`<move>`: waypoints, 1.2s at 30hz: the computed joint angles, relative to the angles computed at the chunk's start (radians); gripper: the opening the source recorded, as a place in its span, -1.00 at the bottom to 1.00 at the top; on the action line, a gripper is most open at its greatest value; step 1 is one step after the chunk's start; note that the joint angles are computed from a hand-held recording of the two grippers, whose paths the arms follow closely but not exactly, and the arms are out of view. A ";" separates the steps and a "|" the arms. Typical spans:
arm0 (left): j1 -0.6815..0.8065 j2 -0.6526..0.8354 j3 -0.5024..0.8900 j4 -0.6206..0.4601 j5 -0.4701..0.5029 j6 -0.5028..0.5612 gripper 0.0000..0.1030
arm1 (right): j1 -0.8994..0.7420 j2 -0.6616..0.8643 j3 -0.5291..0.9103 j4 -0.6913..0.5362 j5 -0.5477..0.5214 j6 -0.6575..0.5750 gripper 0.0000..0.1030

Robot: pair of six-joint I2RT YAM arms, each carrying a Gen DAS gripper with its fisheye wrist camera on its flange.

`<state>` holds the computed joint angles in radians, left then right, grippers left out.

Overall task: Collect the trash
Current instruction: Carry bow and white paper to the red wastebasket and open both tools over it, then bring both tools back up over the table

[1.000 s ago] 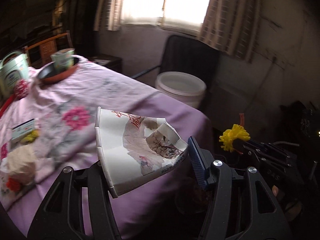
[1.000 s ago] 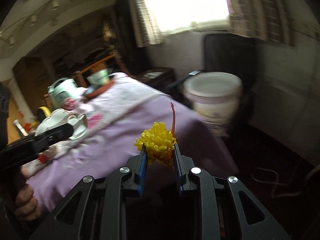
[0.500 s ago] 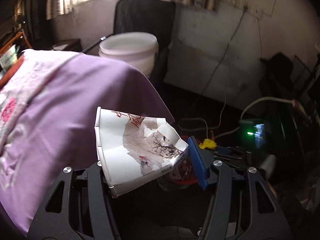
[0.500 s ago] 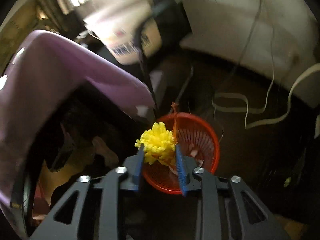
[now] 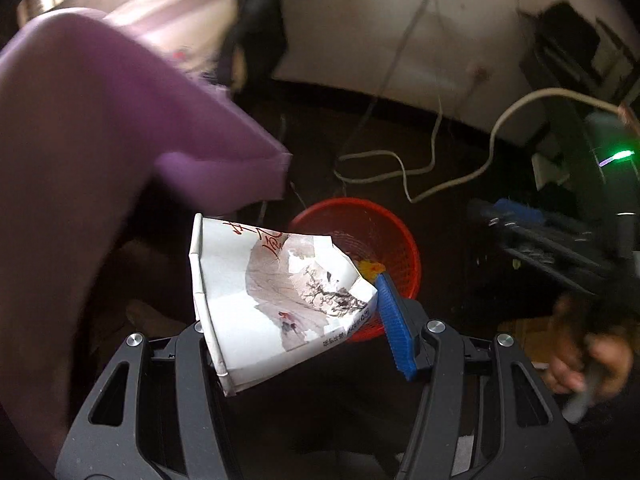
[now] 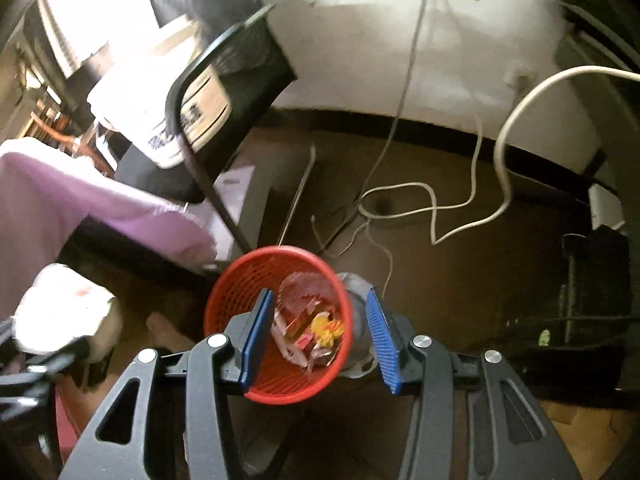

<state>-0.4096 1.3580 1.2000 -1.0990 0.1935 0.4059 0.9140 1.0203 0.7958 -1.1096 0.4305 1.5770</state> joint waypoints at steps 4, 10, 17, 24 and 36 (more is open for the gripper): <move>-0.099 0.046 -0.026 0.046 -0.058 -0.092 0.17 | 0.041 -0.041 0.022 -0.095 0.034 0.070 -0.09; -0.032 -0.034 -0.029 -0.001 -0.051 -0.062 0.62 | 0.061 -0.028 0.034 -0.071 0.047 0.065 -0.08; 0.068 -0.057 0.004 -0.048 -0.039 -0.022 0.62 | 0.080 0.044 0.089 -0.007 0.049 0.010 -0.07; 0.211 -0.124 0.020 -0.094 -0.032 0.054 0.62 | 0.102 0.102 0.151 0.016 0.049 -0.018 -0.06; 0.398 -0.200 0.061 -0.150 0.003 0.158 0.67 | 0.191 0.281 0.384 -0.026 0.105 -0.086 0.17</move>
